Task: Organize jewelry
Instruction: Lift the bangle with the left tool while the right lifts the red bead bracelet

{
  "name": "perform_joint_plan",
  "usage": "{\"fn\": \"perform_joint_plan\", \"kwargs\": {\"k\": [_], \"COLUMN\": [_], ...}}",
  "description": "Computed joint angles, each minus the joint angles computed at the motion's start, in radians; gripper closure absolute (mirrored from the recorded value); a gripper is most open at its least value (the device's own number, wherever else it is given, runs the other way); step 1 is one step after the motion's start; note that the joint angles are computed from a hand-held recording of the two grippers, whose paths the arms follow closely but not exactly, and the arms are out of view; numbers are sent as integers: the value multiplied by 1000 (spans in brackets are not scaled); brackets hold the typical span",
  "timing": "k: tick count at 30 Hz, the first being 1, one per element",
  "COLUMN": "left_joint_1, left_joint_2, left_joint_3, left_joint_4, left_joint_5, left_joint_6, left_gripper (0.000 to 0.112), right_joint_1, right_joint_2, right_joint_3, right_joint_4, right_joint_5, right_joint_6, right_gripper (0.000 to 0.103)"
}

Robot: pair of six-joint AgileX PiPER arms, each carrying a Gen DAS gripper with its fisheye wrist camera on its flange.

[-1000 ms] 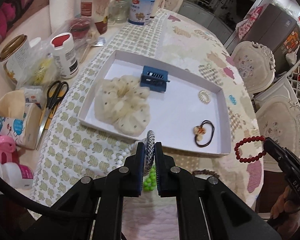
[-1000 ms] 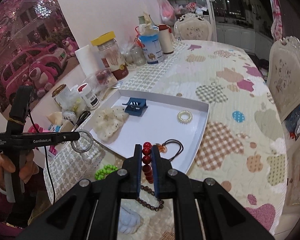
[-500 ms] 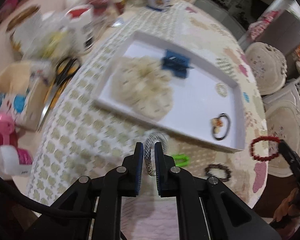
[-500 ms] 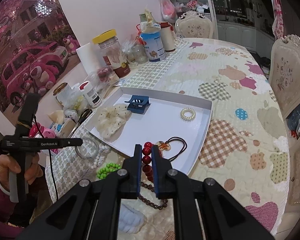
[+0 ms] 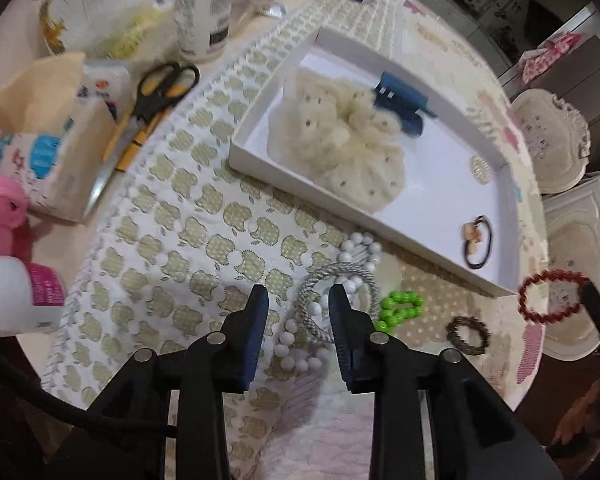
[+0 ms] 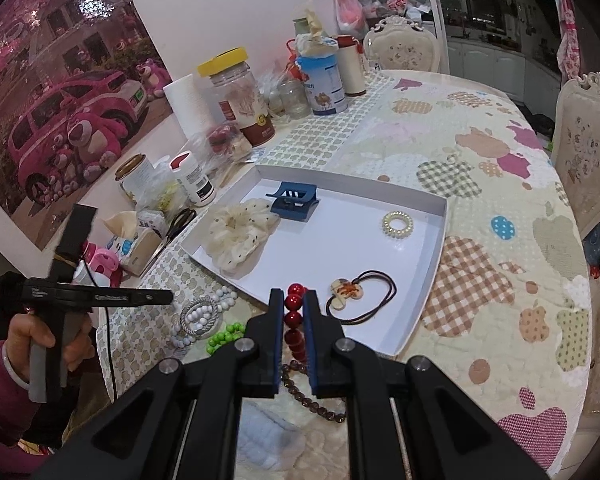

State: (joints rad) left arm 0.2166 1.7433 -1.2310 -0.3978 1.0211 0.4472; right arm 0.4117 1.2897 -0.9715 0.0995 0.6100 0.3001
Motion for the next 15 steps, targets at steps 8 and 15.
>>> {"fn": "perform_joint_plan", "kwargs": {"k": [8, 15], "left_joint_1": [-73, -83], "left_joint_2": [80, 59], "left_joint_3": [-18, -22], "left_joint_4": [53, 58], "left_joint_5": [-80, -75], "left_joint_6": [-47, -35], "left_gripper": [90, 111], "right_joint_1": [5, 5], "right_joint_2": [-17, -25], "right_joint_3": [6, 15], "right_joint_4": [-24, -28], "right_joint_5": [16, 11], "right_joint_6": [41, 54], "right_gripper": [94, 94]}}
